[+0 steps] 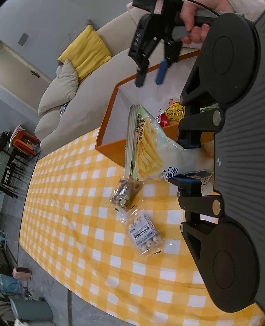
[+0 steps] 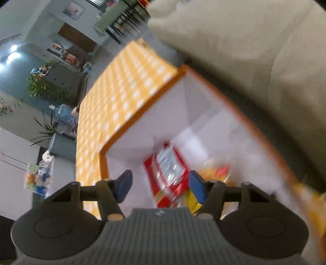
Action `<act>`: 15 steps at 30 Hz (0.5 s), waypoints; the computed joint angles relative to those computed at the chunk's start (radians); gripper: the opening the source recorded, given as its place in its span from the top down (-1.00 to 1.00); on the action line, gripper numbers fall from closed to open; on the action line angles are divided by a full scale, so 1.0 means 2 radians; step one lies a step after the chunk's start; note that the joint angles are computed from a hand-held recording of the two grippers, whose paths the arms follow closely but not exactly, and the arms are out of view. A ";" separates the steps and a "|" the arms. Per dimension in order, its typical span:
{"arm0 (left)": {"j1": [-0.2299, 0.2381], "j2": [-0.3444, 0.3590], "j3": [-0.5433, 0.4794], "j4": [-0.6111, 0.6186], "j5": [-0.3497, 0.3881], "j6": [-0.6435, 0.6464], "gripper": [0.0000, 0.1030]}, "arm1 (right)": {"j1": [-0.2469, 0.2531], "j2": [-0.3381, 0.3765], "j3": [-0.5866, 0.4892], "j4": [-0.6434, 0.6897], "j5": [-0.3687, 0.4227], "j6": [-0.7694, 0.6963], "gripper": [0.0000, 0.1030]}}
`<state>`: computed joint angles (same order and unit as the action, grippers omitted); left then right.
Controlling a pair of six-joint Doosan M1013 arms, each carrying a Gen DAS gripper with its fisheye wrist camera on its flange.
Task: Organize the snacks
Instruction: 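Lower the red snack bag into the box and open the right tool, then lower the potato-chip bag into the box and open the left tool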
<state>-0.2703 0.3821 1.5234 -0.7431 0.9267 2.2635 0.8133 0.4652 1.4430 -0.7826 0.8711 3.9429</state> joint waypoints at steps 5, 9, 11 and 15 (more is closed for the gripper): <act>-0.015 -0.015 0.007 0.007 -0.005 0.020 0.46 | 0.007 -0.017 0.026 -0.060 -0.007 0.031 0.00; -0.029 -0.023 0.006 0.012 -0.005 0.016 0.46 | 0.014 -0.033 0.046 -0.081 -0.016 0.020 -0.01; -0.043 -0.026 0.005 0.025 -0.015 0.023 0.46 | 0.017 -0.036 0.043 -0.068 -0.001 -0.029 -0.01; -0.072 -0.022 0.002 0.052 -0.041 0.022 0.44 | 0.021 -0.031 0.035 -0.066 0.054 -0.028 -0.11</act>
